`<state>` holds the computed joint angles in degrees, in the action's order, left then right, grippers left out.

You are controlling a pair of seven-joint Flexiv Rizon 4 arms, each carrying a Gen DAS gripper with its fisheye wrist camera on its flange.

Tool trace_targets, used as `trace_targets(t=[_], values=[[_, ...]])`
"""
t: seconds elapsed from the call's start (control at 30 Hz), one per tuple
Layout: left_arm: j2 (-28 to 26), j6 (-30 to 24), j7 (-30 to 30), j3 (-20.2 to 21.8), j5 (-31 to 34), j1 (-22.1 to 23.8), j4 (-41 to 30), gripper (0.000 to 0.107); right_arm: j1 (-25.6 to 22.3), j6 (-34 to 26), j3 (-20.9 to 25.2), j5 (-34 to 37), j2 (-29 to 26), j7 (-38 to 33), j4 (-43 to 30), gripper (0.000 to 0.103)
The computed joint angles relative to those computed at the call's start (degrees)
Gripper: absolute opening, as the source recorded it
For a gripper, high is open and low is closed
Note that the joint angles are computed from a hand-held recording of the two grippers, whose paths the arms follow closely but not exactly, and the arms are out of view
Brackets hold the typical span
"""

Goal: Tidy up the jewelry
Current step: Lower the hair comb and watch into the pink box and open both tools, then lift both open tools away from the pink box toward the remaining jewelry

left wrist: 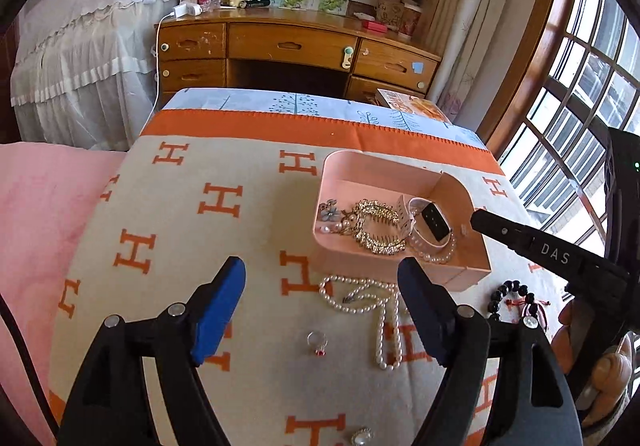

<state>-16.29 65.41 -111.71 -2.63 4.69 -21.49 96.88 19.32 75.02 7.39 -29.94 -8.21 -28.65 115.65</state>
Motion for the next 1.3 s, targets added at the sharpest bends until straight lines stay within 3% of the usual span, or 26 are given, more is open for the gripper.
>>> trace_targets(t=[0.1,0.3,0.47,0.8,1.03,1.13,1.23,1.3], values=[[3.1,2.6,-1.9,1.1,2.1,-0.5,3.9,0.077,0.5,-0.6,1.1,-1.0,2.6,0.6,2.5,0.012],[9.2,11.5,-11.3,3.0,9.3,-0.3,10.8,0.077,0.8,-0.6,4.1,0.1,7.3,1.2,6.3,0.012],[13.9,14.6,-4.3,-0.2,0.8,3.1,17.5,0.077,0.6,-0.4,6.1,-3.6,11.1,4.4,9.3,0.012],[20.7,10.2,0.3,-2.5,-3.4,4.9,23.1,0.079,1.1,-0.8,9.3,-1.7,15.6,4.2,12.1,0.012],[24.3,9.3,-2.8,-4.6,1.4,6.9,24.2,0.088,0.8,-0.7,11.0,-4.2,18.0,5.3,13.4,0.012],[25.3,8.5,-3.4,-5.1,2.1,7.1,24.6,0.099,0.9,-1.2,11.6,-5.2,18.5,5.2,13.7,0.012],[25.7,7.8,-4.4,-5.9,3.8,7.7,24.6,0.1,1.4,-1.4,11.7,-4.9,18.7,4.3,14.0,0.012],[25.8,6.9,-5.0,-6.2,4.8,7.9,24.5,0.1,1.7,-2.1,11.9,-4.8,18.6,3.9,14.1,0.024]])
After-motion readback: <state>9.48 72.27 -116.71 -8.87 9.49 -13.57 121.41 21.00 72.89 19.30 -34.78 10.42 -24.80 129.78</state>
